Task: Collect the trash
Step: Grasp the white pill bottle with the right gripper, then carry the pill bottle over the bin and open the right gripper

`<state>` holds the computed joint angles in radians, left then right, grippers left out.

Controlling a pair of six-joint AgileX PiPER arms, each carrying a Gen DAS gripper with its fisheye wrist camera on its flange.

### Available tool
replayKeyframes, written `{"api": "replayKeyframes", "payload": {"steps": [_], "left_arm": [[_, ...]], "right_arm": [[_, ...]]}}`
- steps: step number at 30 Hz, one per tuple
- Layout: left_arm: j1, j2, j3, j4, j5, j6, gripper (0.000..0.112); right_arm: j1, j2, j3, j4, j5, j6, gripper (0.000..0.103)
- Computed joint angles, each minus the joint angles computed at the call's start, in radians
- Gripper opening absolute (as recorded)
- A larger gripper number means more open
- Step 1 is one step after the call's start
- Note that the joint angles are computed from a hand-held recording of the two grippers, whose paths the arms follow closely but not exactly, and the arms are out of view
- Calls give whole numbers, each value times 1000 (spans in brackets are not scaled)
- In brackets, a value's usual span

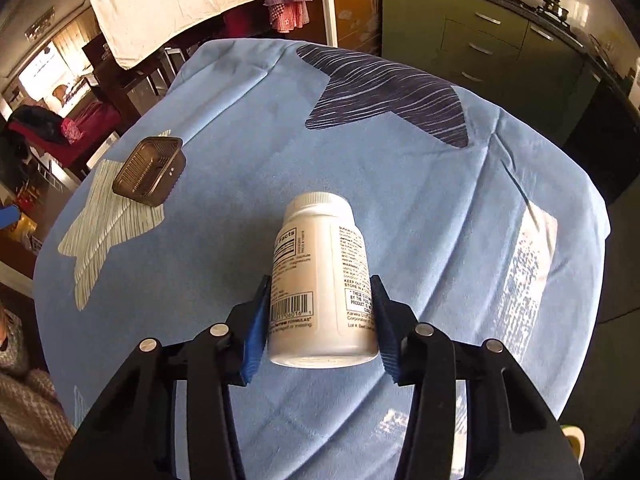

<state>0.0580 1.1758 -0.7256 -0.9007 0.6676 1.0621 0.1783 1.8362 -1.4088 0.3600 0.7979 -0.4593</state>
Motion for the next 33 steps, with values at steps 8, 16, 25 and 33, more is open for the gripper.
{"api": "replayKeyframes", "payload": {"steps": [8,16,25,33], "left_arm": [[-81,-43,24,22,-15,-31,96],[-196,-52,27,79,-65,-116,96],[-312,-60,21,189,-112,-239,96],[-271,-57,17,193,-106,-225,96]], "right_arm": [[-231,-375,293,132,30,-103,47],[-674,-617,439,139,136,-251,47],[-816,-467,566,112,-89,-323,47],[-947,-463,617,263,-95,-444,59]]}}
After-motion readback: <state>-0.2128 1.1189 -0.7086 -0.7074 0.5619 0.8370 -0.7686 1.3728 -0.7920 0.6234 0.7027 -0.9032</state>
